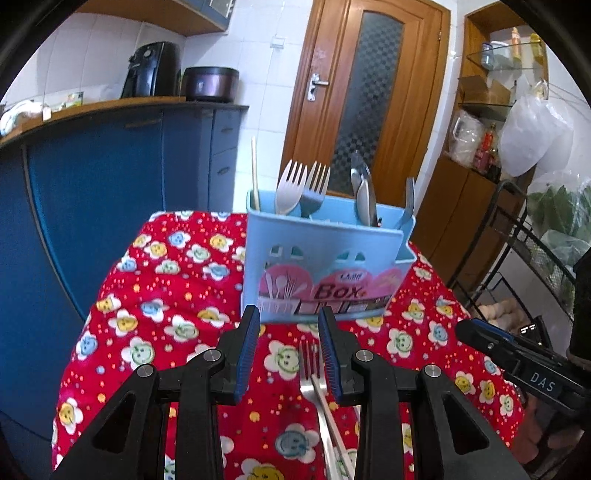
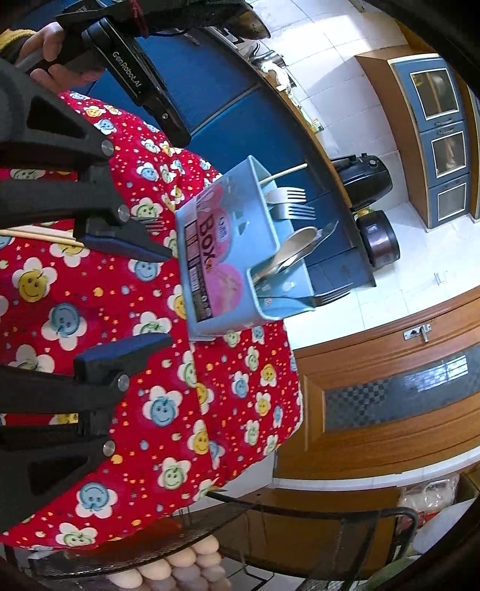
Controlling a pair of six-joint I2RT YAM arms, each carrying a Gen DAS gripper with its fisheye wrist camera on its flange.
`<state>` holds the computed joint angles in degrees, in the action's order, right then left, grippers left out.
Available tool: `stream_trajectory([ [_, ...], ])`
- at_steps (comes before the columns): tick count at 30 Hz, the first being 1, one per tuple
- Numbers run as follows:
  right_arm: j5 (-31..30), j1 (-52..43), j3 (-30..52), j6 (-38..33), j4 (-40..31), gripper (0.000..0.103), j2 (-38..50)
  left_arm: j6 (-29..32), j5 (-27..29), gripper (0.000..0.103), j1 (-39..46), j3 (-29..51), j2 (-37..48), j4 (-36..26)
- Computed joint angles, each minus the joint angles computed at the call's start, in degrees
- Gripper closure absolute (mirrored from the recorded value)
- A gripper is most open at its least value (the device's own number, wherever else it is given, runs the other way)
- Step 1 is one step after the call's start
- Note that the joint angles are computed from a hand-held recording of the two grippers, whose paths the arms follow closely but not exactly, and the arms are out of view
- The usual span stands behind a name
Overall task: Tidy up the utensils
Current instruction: 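Move both tools back down to the remaining chopsticks and forks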
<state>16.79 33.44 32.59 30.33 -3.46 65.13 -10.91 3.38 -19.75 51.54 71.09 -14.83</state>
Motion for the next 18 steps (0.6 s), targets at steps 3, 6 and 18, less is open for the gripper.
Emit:
stream_trajectory([
  [3,-0.86,-0.44,-1.02,0.5,0.48,0.059,0.01,-0.36,0.56,0.07,-0.17,-0.19,0.82,-1.01],
  [6,-2.08,-1.18,-1.99,1.07,0.97,0.059,0.1,-0.44,0.68,0.07,-0.44,-0.51,1.62,-1.7],
  [18,-4.84,-3.39,-5.1,2.06,1.9,0.058,-0.77,-1.01,2.26,0.07,-3.17,-0.72,5.92,-3.69],
])
